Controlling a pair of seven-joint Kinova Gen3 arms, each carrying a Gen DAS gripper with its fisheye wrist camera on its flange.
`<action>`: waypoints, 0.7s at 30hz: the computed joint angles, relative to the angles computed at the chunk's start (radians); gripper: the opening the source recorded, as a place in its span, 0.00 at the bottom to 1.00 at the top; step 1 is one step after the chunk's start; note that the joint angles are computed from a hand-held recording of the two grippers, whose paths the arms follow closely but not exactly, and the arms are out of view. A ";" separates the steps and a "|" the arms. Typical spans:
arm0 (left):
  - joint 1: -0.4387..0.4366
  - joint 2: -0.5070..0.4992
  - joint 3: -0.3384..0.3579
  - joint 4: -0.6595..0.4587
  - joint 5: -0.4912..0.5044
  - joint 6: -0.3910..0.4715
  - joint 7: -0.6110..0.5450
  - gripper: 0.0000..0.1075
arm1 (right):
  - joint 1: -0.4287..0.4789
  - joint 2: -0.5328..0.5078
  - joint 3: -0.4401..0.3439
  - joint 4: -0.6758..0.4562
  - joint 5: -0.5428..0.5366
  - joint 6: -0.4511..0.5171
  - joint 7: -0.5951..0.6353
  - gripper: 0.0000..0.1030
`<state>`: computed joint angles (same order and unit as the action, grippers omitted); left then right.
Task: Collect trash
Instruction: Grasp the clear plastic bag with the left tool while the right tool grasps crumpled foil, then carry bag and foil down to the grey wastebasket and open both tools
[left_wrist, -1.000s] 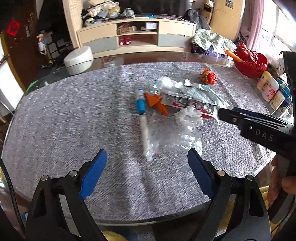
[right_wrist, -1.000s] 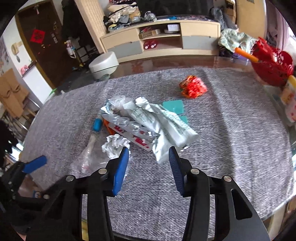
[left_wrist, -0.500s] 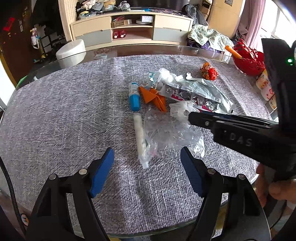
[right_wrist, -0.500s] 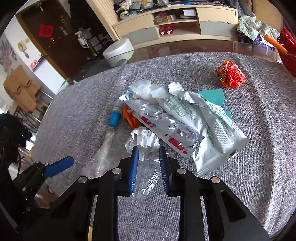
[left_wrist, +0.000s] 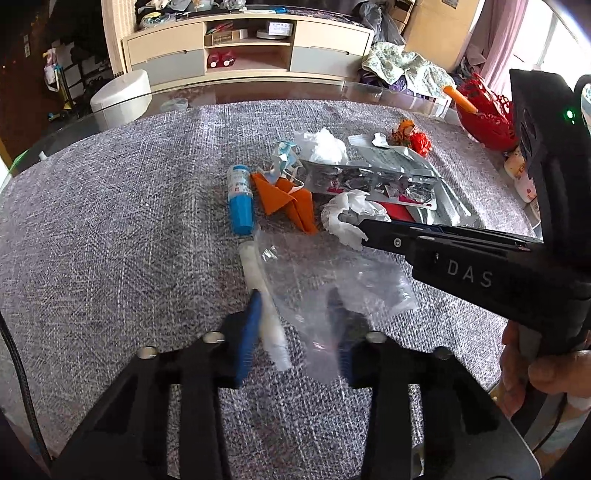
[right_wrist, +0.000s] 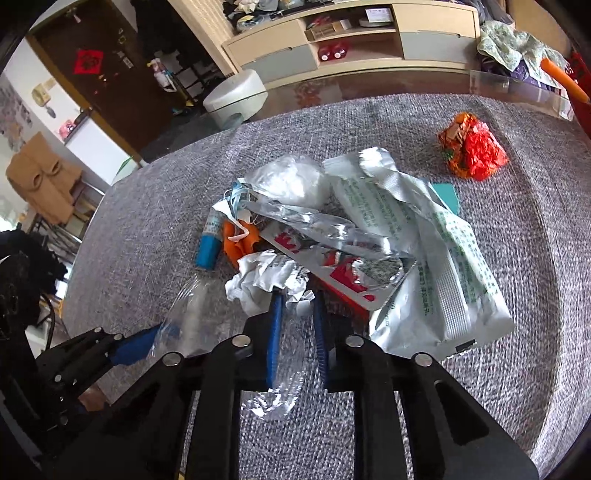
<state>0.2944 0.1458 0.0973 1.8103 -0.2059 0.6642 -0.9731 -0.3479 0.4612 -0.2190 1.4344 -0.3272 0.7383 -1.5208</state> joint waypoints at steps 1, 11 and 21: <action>-0.002 0.000 -0.001 0.000 0.001 -0.001 0.001 0.22 | 0.003 -0.003 -0.003 0.002 -0.002 -0.001 0.006 0.13; 0.039 -0.082 0.018 0.018 -0.120 0.024 0.133 0.10 | 0.023 -0.120 -0.006 0.079 -0.038 -0.038 0.029 0.12; 0.080 -0.251 0.178 0.048 -0.331 0.205 0.395 0.10 | -0.015 -0.351 0.034 0.223 0.030 -0.050 -0.050 0.12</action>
<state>0.3748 -0.1055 0.2753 1.8580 -0.5370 0.8689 -0.5783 -0.3627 0.1101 -0.1851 1.6576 -0.2972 0.6887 -1.5711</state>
